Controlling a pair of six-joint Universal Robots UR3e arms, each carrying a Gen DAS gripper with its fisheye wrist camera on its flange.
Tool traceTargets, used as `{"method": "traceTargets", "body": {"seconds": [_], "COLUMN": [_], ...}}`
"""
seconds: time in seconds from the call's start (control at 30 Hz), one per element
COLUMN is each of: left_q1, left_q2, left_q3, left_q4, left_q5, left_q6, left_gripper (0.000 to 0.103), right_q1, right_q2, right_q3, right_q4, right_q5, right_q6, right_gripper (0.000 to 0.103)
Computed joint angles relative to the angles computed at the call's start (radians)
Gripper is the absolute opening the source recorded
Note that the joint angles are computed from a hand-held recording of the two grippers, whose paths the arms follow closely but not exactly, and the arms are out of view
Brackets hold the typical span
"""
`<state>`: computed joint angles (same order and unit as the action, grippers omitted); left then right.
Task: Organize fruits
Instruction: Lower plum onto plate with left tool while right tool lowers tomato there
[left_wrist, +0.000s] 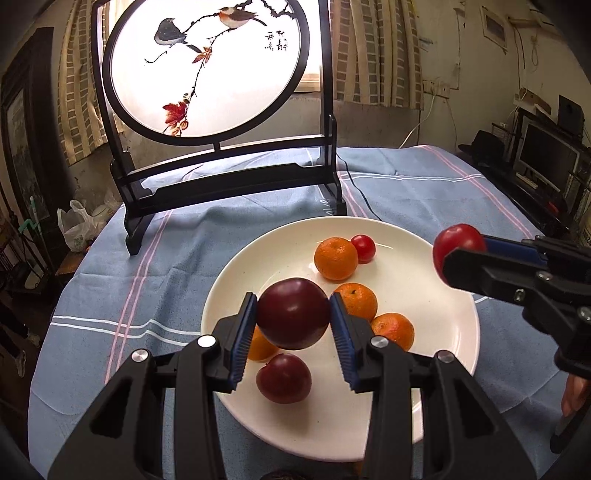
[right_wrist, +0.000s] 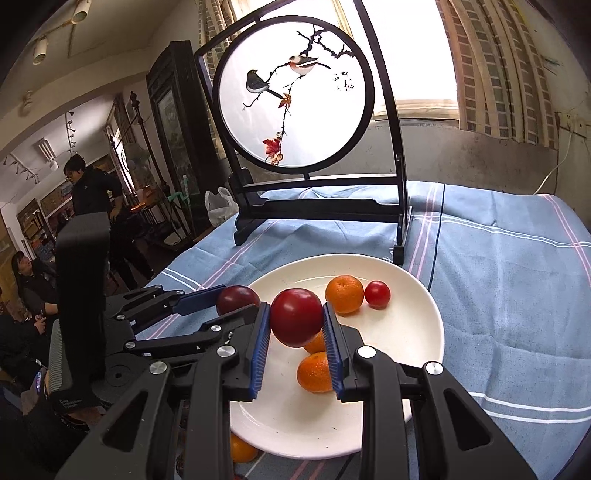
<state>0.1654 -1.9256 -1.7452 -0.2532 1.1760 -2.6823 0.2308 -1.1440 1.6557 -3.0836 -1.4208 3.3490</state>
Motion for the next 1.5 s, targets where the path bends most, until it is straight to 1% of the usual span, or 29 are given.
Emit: {"method": "traceTargets", "body": {"seconds": [0.1,0.2,0.83,1.03,1.07,1.1,1.13,1.17,1.2,1.23,1.4,1.5], "left_q1": [-0.004,-0.007,-0.017,-0.027,-0.029,-0.031,-0.033,-0.034,-0.032,-0.028,-0.009,0.005], "left_q2": [0.000,-0.006,-0.028,-0.038,-0.041,-0.043,-0.045,-0.047,-0.043,-0.038,-0.012,-0.001], "left_q3": [-0.003,0.003,0.020,0.023,0.024,0.026,0.028,0.026,0.014,-0.001,-0.013,-0.010], "left_q4": [0.003,-0.001,-0.009,-0.008,-0.008,-0.010,-0.011,0.001,0.028,0.060,0.055,0.039], "left_q5": [0.005,0.011,0.026,0.035,0.040,0.044,0.049,0.055,0.056,0.051,0.022,0.011], "left_q6": [0.004,0.006,0.004,0.014,0.012,0.013,0.016,0.013,0.003,-0.007,-0.001,-0.005], "left_gripper": [0.039,0.040,0.040,0.040,0.041,0.041,0.043,0.055,0.061,0.064,0.064,0.064], "right_q1": [-0.006,0.000,-0.015,-0.018,-0.020,-0.022,-0.023,-0.026,-0.030,-0.031,-0.046,-0.039], "right_q2": [0.007,0.021,0.063,0.083,0.086,0.090,0.095,0.095,0.092,0.087,0.062,0.059], "right_q3": [-0.003,-0.015,-0.036,-0.050,-0.054,-0.056,-0.057,-0.053,-0.043,-0.036,-0.006,-0.004], "right_q4": [0.002,0.007,0.028,0.042,0.047,0.046,0.042,0.037,0.024,0.017,-0.011,-0.012], "right_q5": [0.000,-0.024,-0.006,-0.014,-0.009,-0.008,-0.014,-0.016,-0.016,-0.023,0.005,0.001], "right_q6": [0.009,0.010,0.022,0.027,0.027,0.037,0.052,0.065,0.072,0.074,0.085,0.079], "right_gripper": [0.028,0.028,0.028,0.028,0.029,0.033,0.040,0.055,0.056,0.056,0.056,0.062]}}
